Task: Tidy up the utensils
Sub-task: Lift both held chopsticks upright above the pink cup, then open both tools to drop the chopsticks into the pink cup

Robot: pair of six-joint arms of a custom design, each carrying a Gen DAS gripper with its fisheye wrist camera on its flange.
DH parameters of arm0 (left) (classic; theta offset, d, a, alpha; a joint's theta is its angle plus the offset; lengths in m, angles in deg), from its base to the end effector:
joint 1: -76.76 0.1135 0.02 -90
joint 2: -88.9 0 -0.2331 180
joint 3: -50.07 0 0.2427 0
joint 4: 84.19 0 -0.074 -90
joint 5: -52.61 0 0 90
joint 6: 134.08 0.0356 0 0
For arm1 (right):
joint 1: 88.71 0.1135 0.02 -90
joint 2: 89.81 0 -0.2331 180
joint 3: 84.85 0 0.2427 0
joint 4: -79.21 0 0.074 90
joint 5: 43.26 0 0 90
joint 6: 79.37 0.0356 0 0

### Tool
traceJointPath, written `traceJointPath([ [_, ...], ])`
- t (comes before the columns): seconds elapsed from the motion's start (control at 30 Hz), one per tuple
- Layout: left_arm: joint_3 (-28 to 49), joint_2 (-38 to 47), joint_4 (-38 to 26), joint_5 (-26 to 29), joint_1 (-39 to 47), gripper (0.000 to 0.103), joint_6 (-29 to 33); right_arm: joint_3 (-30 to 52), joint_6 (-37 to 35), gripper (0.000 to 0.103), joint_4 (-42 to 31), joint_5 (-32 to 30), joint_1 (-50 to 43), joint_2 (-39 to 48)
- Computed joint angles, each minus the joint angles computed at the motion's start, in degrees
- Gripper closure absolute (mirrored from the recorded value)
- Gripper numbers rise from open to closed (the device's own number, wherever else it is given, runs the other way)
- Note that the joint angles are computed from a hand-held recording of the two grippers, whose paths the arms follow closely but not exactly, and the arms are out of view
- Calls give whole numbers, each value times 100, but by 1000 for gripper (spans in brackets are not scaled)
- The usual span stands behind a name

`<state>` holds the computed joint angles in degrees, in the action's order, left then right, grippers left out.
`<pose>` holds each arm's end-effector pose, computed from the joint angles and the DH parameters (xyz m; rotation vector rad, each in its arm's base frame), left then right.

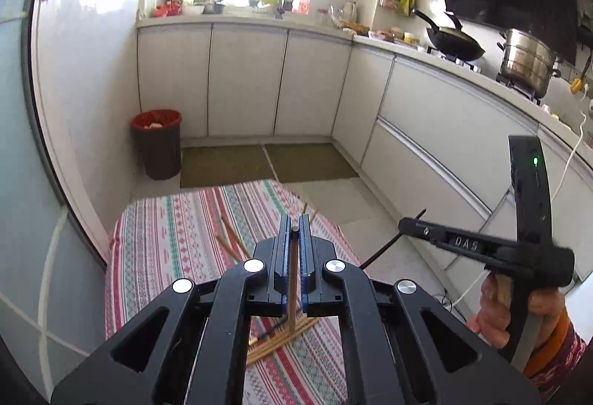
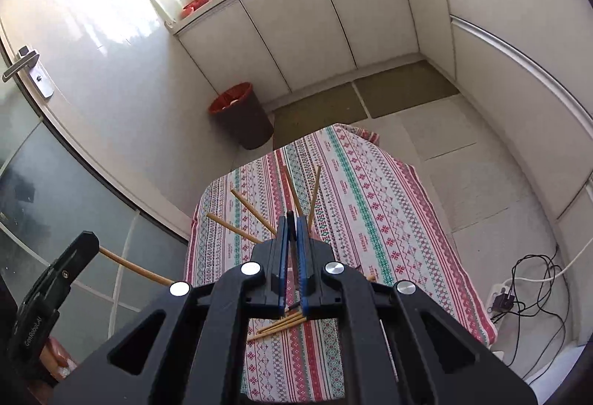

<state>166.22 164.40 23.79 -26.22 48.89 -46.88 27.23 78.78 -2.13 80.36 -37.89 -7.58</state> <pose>0.2079 -0.1177 0.4406 0.5814 2.0713 -0.5216 0.1818 0.1918 0.3842 0.5842 2.2284 0.3380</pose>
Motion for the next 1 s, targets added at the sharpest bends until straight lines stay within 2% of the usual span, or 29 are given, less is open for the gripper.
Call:
traceJointPath([
  [0.27, 1046, 1075, 220, -116, 1, 100, -175, 643, -743, 98, 241, -248, -586, 613],
  [0.6, 872, 1808, 577, -182, 27, 98, -318, 417, -1181, 98, 798, -776, -1213, 1097],
  [0.67, 676, 1811, 678, -272, 40, 87, -360, 388, -1212, 98, 868, -893, -1286, 1179],
  [0.7, 590, 1791, 714, -148, 119, 74, -434, 391, -1229, 98, 883, -928, -1311, 1220],
  [0.73, 509, 1754, 791, -68, 187, 72, -497, 408, -1248, 98, 893, -939, -1319, 1266],
  [1.0, 158, 1391, 977, 114, 566, 68, -587, 565, -1232, 98, 916, -916, -1261, 1593],
])
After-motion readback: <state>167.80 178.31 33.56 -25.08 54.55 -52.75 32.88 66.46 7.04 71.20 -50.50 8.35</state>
